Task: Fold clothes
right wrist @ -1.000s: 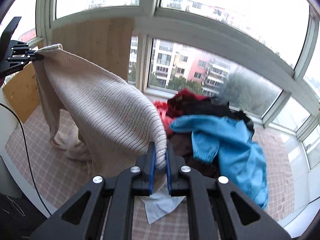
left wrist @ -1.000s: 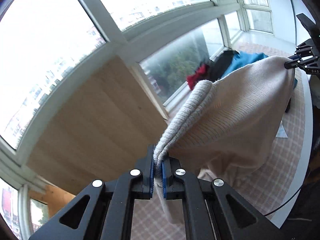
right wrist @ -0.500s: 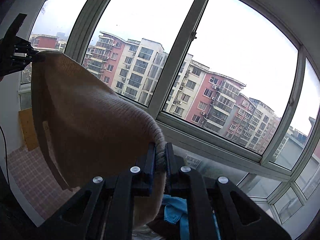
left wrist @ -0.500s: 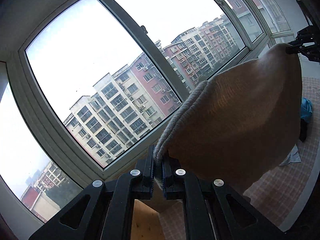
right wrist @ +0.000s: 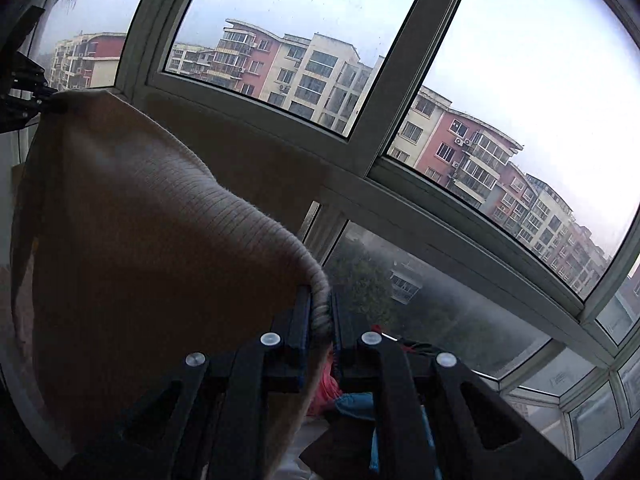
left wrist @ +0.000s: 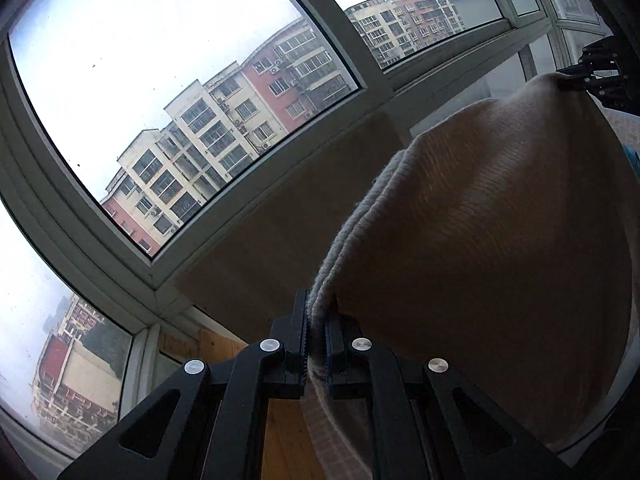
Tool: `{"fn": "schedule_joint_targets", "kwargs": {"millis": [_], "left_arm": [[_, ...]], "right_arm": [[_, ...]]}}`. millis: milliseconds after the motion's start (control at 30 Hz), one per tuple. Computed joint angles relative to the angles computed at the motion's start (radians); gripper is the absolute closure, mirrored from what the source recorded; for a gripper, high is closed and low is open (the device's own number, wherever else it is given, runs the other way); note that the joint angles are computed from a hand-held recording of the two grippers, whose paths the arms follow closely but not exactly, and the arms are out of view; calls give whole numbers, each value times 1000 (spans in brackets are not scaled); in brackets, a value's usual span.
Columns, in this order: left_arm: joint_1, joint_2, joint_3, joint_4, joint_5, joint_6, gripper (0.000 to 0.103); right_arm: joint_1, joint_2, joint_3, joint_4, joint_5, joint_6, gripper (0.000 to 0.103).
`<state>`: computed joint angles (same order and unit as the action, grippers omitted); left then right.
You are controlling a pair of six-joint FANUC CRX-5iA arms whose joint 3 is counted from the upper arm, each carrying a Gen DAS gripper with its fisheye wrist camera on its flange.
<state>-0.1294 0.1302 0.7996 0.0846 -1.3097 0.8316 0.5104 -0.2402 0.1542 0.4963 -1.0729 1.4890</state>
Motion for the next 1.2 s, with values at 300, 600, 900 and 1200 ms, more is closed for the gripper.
{"fn": "schedule_joint_targets", "kwargs": {"millis": [300, 600, 900, 1200], "left_arm": [[-10, 240, -285, -121, 33, 69, 97], [81, 179, -511, 31, 7, 28, 87], [16, 326, -293, 26, 69, 87, 86], [-35, 417, -200, -12, 51, 78, 86]], "right_arm": [[-172, 312, -76, -284, -73, 144, 89], [-322, 296, -73, -577, -226, 104, 62], [-334, 429, 69, -685, -247, 54, 62], [-207, 445, 18, -503, -271, 53, 61]]}}
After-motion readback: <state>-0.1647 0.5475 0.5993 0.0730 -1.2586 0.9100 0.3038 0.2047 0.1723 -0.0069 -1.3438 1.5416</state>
